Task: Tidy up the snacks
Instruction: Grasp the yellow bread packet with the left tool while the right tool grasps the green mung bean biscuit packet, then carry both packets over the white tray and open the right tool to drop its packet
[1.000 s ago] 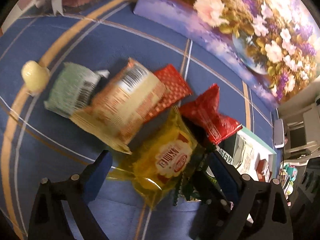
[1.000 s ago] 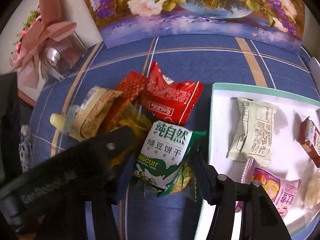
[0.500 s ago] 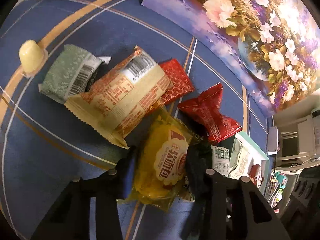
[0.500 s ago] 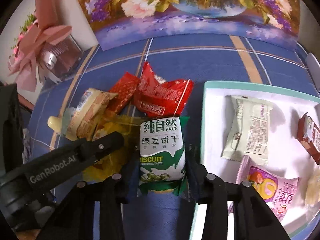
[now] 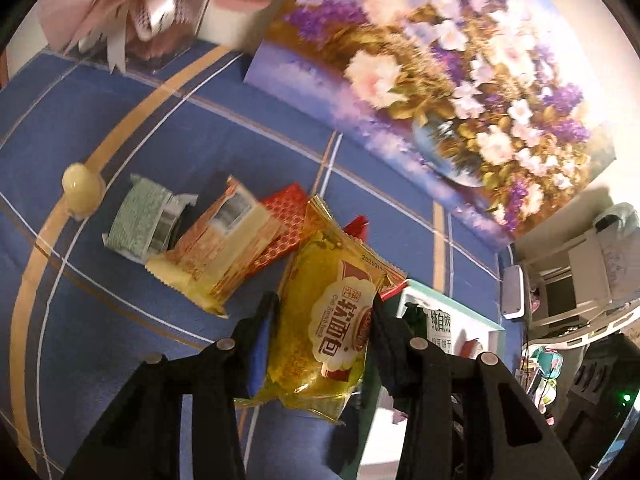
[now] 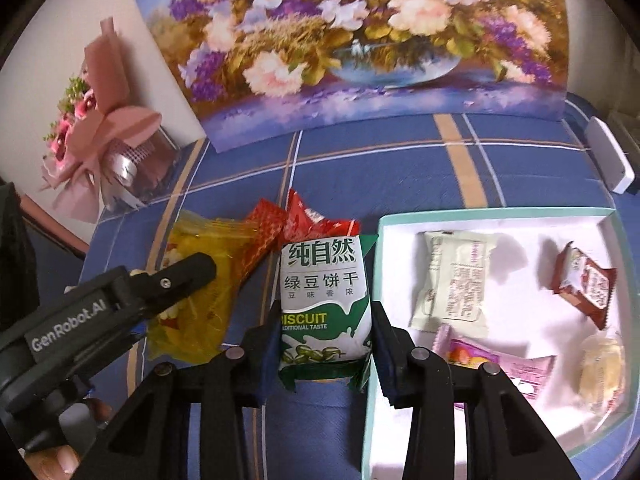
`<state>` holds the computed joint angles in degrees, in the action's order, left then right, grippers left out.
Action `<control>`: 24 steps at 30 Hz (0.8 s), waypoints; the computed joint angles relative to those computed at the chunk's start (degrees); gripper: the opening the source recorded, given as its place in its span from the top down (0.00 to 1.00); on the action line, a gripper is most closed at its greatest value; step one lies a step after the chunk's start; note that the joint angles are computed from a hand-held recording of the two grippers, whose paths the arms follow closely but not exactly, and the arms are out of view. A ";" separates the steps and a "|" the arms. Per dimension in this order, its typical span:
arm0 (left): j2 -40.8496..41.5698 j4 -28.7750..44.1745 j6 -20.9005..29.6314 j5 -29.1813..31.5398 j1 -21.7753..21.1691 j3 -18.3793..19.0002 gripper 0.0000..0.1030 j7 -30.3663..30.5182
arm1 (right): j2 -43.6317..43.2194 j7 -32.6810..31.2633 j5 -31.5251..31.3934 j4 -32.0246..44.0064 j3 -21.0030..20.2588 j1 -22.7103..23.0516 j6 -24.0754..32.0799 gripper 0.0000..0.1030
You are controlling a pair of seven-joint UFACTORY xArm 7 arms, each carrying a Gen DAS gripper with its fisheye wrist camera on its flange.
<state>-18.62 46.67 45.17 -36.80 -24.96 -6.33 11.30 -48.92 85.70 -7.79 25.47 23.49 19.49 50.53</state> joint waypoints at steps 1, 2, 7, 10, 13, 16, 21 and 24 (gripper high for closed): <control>-0.20 0.14 -0.12 0.02 -0.16 -0.19 0.56 -0.03 | -0.60 -0.02 0.01 -0.05 -0.16 0.08 0.50 0.58; -0.57 0.23 -0.17 0.02 -0.39 -0.37 0.56 -0.04 | -1.56 0.08 0.12 -0.29 -0.28 0.22 1.04 0.58; -1.60 0.70 -0.26 -0.54 -1.97 -1.01 0.56 -0.04 | -6.38 0.36 0.94 -1.64 -1.03 0.24 3.61 0.58; -2.61 0.61 -0.59 0.16 -2.83 -1.78 0.56 -0.32 | -10.41 0.43 1.76 -2.68 -1.42 0.37 6.56 0.58; -3.20 0.66 -0.81 0.87 -4.00 -2.48 0.56 -0.74 | -14.34 0.52 2.74 -4.18 -1.80 0.44 8.39 0.58; -3.48 0.79 -0.48 0.47 -5.53 -2.76 0.56 -0.55 | -19.28 0.78 3.77 -6.04 -2.17 0.48 10.70 0.58; -3.76 0.98 -0.58 1.59 -7.42 -4.34 0.56 -1.24 | -27.91 1.83 5.39 -8.88 -1.74 0.84 17.17 0.58; -3.66 1.11 -0.80 2.42 -8.55 -5.17 0.56 -1.83 | -34.20 3.09 6.36 -10.65 -1.17 1.22 22.81 0.58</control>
<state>-22.28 47.77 44.37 -34.38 -33.51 -11.50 9.47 -83.12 88.79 -1.43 14.82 22.32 20.70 73.34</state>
